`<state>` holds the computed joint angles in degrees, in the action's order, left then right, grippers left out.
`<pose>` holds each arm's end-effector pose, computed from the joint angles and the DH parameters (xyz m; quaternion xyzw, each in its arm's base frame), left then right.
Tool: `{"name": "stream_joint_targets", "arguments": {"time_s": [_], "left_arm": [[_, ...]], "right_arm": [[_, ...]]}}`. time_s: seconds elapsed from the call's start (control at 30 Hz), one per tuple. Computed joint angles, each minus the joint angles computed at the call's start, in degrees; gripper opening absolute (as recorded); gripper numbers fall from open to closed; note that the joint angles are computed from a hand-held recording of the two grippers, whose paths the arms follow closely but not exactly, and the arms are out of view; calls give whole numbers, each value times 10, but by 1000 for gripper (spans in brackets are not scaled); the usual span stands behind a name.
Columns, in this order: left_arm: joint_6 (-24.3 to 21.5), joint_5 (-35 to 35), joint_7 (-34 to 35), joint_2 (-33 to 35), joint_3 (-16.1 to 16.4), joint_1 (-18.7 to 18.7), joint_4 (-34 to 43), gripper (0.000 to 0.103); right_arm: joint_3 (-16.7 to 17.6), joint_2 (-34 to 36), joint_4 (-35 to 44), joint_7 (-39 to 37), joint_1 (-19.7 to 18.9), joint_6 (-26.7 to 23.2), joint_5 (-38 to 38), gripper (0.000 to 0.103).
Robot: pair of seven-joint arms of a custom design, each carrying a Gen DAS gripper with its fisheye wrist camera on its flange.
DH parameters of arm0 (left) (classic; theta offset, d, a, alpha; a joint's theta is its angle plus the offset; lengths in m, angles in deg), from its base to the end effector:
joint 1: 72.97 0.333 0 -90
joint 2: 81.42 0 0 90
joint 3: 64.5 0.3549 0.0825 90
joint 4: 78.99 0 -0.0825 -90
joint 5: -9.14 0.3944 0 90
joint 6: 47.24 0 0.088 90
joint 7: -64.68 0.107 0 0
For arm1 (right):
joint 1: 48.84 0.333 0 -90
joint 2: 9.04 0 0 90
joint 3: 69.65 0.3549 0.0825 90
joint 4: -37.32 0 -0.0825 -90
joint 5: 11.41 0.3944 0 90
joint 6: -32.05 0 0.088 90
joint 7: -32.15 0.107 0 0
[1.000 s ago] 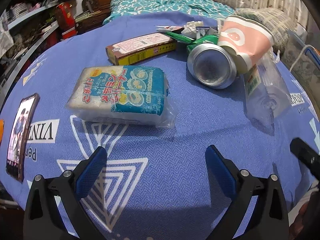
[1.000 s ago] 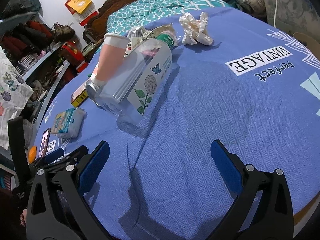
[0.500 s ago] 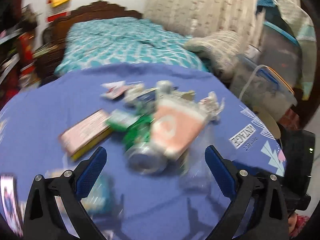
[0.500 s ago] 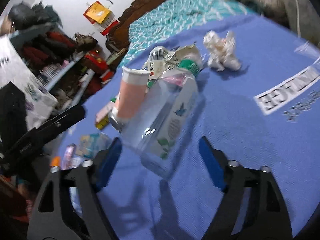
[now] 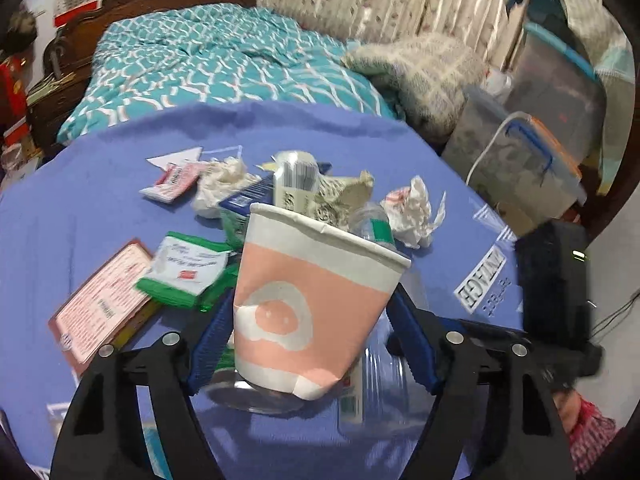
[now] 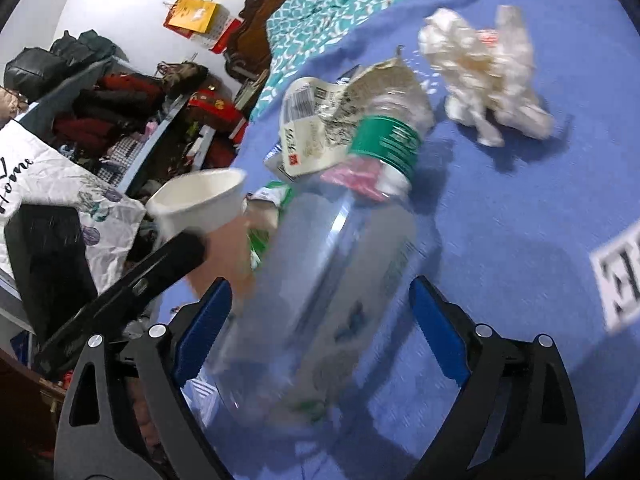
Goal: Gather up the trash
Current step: 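Grasp the pink paper cup with the left tool while the right tool grasps the clear bottle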
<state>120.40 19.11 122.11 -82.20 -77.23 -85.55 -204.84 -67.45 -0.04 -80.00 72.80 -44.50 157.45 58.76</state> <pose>0.5236 -0.2602 0.5096 -0.6484 0.6682 -0.3336 0.1476 0.5964 0.1019 0.4147 -0.6821 0.5616 0.1943 0.4262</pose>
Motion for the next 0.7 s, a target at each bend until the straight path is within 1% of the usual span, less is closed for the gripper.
{"name": "stream_joint_targets", "arguments": {"time_s": [0.03,0.07,0.1,0.13,0.17,0.23,0.27,0.3,0.33,0.37,0.4,0.43,0.47,0.5,0.53,0.57,0.6,0.63,0.67,0.7], "left_arm": [[22,-30,16,-12,2,-1,-17,71],[40,-54,25,-25,5,-2,-33,71],[56,-73,27,-38,7,-2,-48,71],[65,-98,38,-48,11,-7,-59,71],[72,-111,39,-58,12,-7,-69,71],[80,-118,33,-76,9,-3,-84,71],[81,-118,28,-83,6,0,-88,70],[81,-122,28,-88,6,-2,-92,71],[80,-137,39,-91,13,-14,-93,71],[77,-168,66,-90,29,-40,-92,71],[69,-196,93,-84,40,-61,-86,71],[63,-207,105,-79,38,-67,-83,71],[50,-192,98,-68,22,-56,-74,71],[42,-154,66,-60,1,-35,-68,71],[31,-149,64,-51,-4,-34,-61,71],[33,-175,88,-46,1,-45,-62,71],[33,-204,111,-42,5,-55,-62,71],[35,-198,107,-42,0,-52,-65,71],[36,-185,97,-42,-5,-46,-66,71],[36,-178,91,-42,-8,-44,-67,71]], "right_arm": [[2,6,7,-3,3,2,-3,90],[5,9,11,-4,8,13,-10,84],[7,14,16,-4,9,14,-14,81],[9,15,18,-9,8,9,-8,79],[10,13,17,-8,7,8,-3,75],[7,15,23,-3,-1,-13,6,65],[5,12,18,-6,-9,-29,21,55],[2,9,14,-8,-14,-40,30,43],[-3,5,8,-11,-21,-52,40,33],[-7,0,1,-20,-27,-68,50,12],[-12,-7,-5,-20,-33,-81,50,12],[-16,-17,-15,-21,-33,-72,46,13],[-19,-24,-21,-23,-31,-56,41,14],[-21,-32,-29,-23,-28,-33,35,16],[-23,-34,-30,-16,-26,-15,30,16],[-26,-28,-20,5,-26,-8,21,17],[-29,-17,-7,17,-30,-19,18,18],[-30,-3,12,31,-34,-35,17,37],[-27,8,30,46,-34,-32,14,77],[-23,14,41,52,-34,-23,18,95]]}}
